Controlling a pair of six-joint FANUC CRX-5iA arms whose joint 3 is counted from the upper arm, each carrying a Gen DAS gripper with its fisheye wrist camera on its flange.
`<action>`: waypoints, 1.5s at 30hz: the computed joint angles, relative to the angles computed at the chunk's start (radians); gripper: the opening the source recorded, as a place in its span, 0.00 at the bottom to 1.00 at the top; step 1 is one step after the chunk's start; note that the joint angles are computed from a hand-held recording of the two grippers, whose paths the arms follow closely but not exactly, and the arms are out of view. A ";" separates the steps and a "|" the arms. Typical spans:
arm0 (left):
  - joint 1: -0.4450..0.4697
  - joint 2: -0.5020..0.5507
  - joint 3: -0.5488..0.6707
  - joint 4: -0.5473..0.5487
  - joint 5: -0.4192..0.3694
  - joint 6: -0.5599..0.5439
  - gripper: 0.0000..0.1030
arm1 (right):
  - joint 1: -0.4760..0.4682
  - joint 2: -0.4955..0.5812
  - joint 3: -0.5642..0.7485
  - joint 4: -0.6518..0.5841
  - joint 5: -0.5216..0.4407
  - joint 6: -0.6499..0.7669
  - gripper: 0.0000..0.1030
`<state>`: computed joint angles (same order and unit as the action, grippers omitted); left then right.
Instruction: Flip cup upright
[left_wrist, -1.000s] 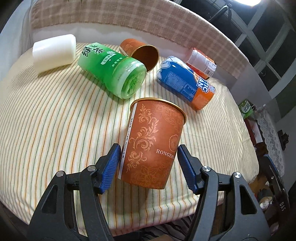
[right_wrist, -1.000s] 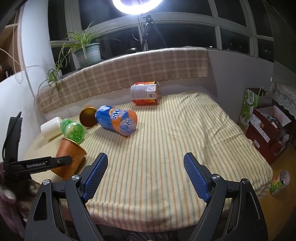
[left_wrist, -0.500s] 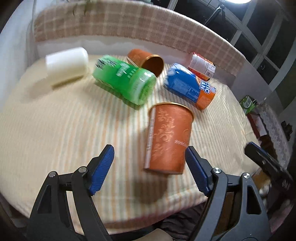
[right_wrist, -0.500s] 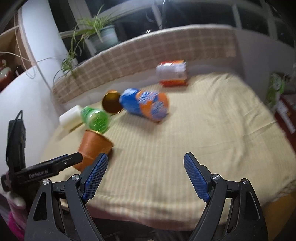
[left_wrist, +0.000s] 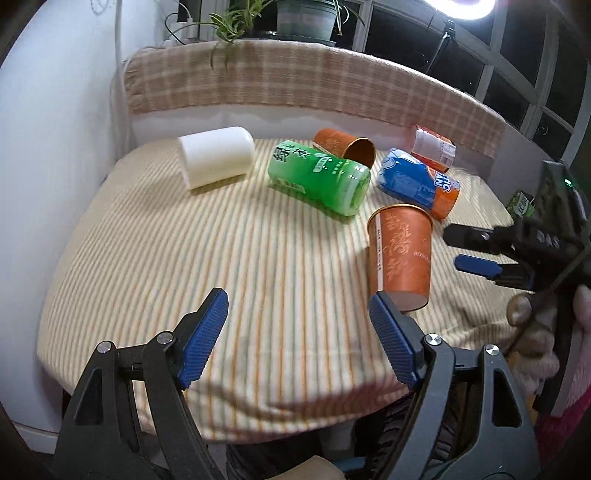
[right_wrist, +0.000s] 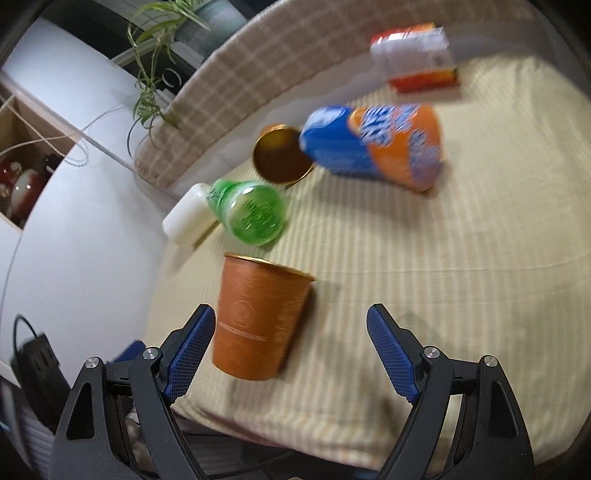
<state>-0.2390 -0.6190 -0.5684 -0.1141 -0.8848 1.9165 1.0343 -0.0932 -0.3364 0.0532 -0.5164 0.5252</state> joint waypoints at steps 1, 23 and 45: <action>0.004 -0.008 -0.005 0.006 -0.001 -0.005 0.79 | -0.016 0.019 0.034 -0.082 -0.012 0.066 0.82; 0.055 -0.061 -0.054 0.077 0.015 -0.057 0.79 | -0.148 0.164 0.243 -0.500 -0.142 0.395 0.69; 0.008 -0.033 -0.036 0.067 0.042 -0.032 0.79 | 0.017 0.069 -0.045 0.425 0.033 -0.143 0.64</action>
